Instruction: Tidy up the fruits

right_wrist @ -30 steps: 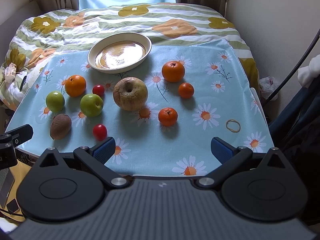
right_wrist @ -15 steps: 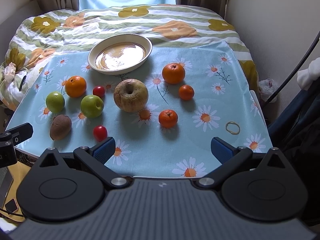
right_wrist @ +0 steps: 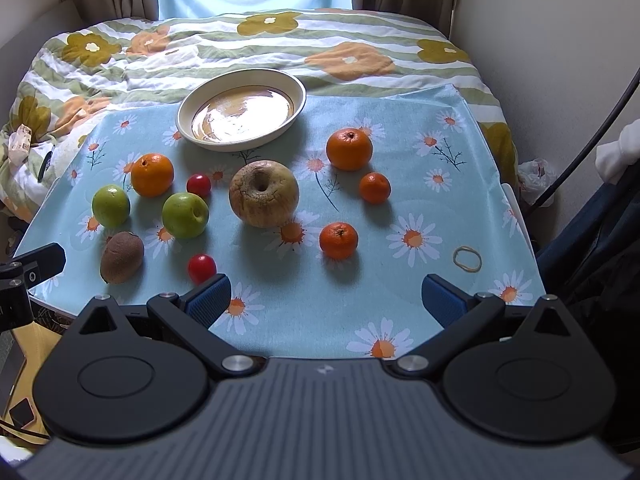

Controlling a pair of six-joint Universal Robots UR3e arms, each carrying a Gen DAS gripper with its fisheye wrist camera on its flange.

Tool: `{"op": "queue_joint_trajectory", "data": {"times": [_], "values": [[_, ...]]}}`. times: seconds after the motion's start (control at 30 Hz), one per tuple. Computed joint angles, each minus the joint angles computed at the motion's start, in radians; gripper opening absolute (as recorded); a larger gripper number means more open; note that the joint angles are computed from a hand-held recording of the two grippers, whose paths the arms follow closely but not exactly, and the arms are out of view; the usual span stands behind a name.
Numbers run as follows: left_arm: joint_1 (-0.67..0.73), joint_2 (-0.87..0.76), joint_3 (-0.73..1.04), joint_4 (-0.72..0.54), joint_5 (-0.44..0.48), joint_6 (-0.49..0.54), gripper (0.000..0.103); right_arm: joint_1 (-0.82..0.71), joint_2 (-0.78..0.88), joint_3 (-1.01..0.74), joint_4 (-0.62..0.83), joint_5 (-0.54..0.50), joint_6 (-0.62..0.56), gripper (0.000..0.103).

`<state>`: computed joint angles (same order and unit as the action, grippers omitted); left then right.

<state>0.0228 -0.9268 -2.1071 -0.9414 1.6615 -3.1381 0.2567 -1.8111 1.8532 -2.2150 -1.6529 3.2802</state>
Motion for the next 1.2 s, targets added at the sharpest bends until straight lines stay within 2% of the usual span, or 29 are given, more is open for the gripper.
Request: {"op": "queue_joint_trajectory", "data": {"times": [0.03, 0.83, 1.2], "values": [[0.027, 0.006, 0.002, -0.006, -0.021, 0.019, 0.103, 0.001, 0.002, -0.002, 0.001, 0.000, 0.000, 0.103], [0.050, 0.017, -0.009, 0.005, -0.039, 0.037, 0.103, 0.013, 0.026, -0.026, -0.006, -0.011, 0.003, 0.103], [0.094, 0.049, -0.025, 0.003, -0.078, 0.060, 0.103, 0.032, 0.018, -0.019, -0.015, -0.030, 0.021, 0.103]]}}
